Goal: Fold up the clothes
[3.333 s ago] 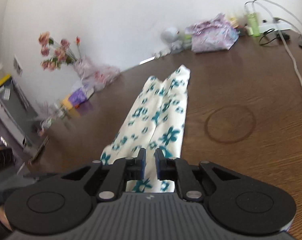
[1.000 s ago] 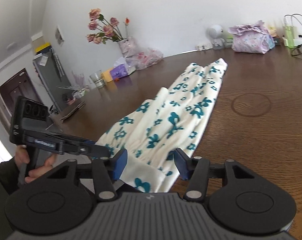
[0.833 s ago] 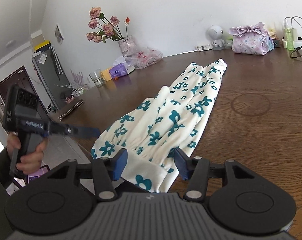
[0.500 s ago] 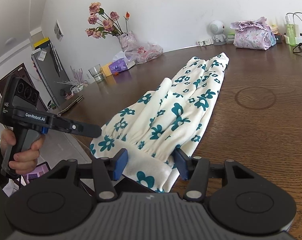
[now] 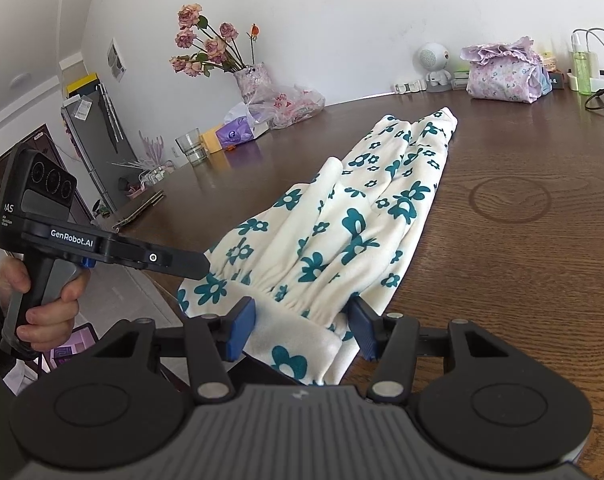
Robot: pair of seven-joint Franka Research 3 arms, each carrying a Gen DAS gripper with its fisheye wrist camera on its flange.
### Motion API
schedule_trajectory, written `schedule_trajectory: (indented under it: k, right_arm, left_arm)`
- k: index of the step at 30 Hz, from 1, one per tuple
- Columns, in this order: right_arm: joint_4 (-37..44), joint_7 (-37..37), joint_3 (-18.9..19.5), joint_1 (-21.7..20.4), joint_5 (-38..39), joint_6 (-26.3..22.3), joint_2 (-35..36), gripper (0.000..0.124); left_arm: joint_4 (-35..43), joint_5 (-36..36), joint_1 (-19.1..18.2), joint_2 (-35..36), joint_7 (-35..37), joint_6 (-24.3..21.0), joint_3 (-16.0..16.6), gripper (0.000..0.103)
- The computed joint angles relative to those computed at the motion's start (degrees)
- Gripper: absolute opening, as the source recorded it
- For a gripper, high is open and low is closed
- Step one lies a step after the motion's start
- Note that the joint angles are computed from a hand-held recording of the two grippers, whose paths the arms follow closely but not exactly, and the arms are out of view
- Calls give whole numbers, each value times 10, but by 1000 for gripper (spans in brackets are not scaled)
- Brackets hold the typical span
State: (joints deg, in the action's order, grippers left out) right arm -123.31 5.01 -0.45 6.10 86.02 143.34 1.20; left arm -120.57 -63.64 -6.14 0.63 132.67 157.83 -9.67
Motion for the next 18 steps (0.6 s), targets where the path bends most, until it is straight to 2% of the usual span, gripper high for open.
schedule_trajectory:
  k: [4,8,11,13,15,18]
  right_arm:
    - [-1,1,-1,-1,0,-4,0,53]
    - [1,8,-1,-3,-1,-9,3,52]
    - [2,15,-3,-6,-1,-19,4,46]
    - [5,22,-4,-8,2,-31,8,37]
    - [6,31,-4,-11,3,-38,13,31]
    - [9,44,-3,-14,-1,-42,14,31]
  left_arm:
    - [1,-5,1,1,2,-5,1,30]
    - [9,11,5,13,-24,-20,0,10]
    - [15,-12,12,19,-20,-40,-1,8]
    - [18,-34,19,23,-10,-55,-1,8]
    - [21,-80,29,30,6,-80,2,8]
    - [23,-133,44,38,33,-118,5,12]
